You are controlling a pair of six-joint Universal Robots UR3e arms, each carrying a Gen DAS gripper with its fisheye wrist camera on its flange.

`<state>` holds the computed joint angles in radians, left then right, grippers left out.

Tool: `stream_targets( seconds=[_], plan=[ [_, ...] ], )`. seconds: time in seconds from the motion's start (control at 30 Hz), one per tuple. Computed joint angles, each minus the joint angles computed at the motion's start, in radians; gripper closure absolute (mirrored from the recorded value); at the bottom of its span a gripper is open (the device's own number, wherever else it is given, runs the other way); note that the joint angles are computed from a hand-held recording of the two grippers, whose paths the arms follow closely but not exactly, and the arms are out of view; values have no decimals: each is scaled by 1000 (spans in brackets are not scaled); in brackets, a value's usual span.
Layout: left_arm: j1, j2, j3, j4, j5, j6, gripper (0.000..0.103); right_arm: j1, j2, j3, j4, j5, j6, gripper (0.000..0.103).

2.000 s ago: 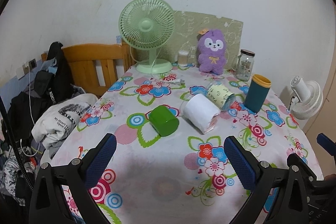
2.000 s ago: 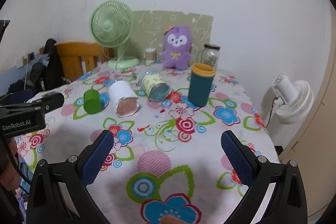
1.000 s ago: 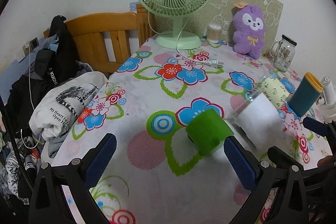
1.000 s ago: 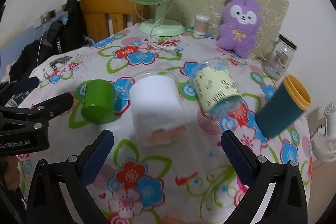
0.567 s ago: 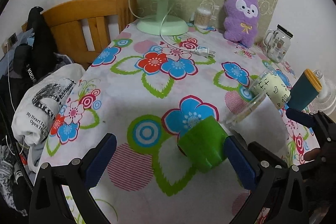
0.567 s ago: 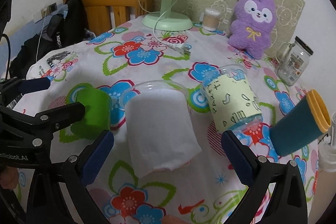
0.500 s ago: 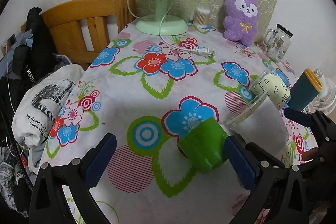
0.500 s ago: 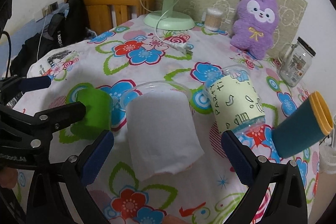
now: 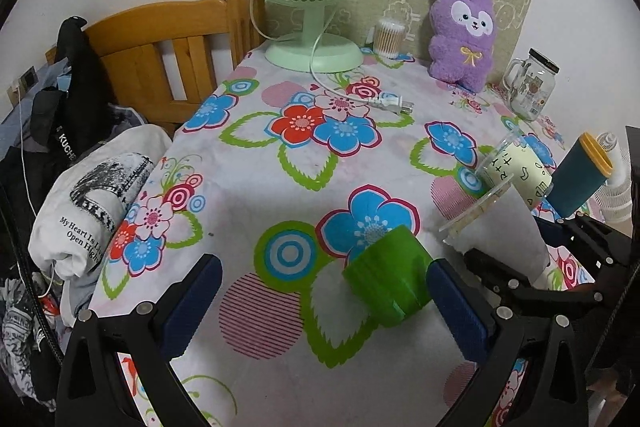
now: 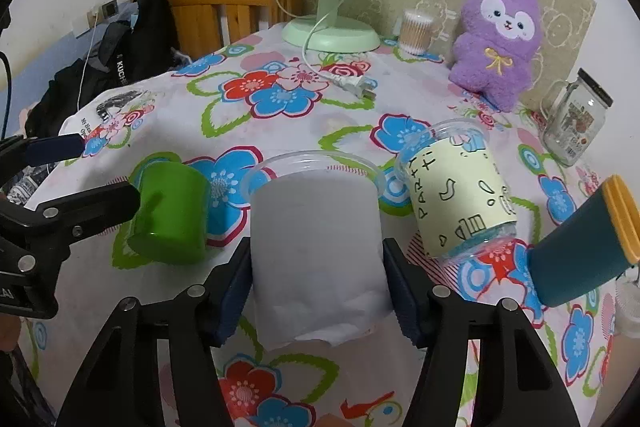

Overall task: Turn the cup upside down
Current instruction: 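Reach the right gripper to the white paper cup lying on its side and grasp it, then lift the white paper cup off the table with the right gripper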

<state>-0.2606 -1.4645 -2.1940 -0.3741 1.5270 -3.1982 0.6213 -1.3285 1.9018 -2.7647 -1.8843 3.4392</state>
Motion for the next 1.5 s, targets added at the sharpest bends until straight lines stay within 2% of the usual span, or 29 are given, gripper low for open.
stream_targets(
  seconds=[0.3,0.6,0.8,1.0,1.2,1.5],
  plan=[
    [-25,115,-24,-57,9,-9,0,71,-104,34,40,-90,32,38],
    [-129,221,-65,-94,59,-54,0,181,-270,147,103,-175,119,38],
    [-246,256,-116,-98,114,-108,0,305,-376,218,207,-265,244,38],
    [-382,238,-137,-86,171,-174,0,439,-456,262,366,-339,427,38],
    [-498,195,-145,-66,213,-231,0,525,-495,293,476,-373,573,38],
    [-601,122,-167,-36,258,-305,0,560,-504,400,433,-335,695,38]
  ],
)
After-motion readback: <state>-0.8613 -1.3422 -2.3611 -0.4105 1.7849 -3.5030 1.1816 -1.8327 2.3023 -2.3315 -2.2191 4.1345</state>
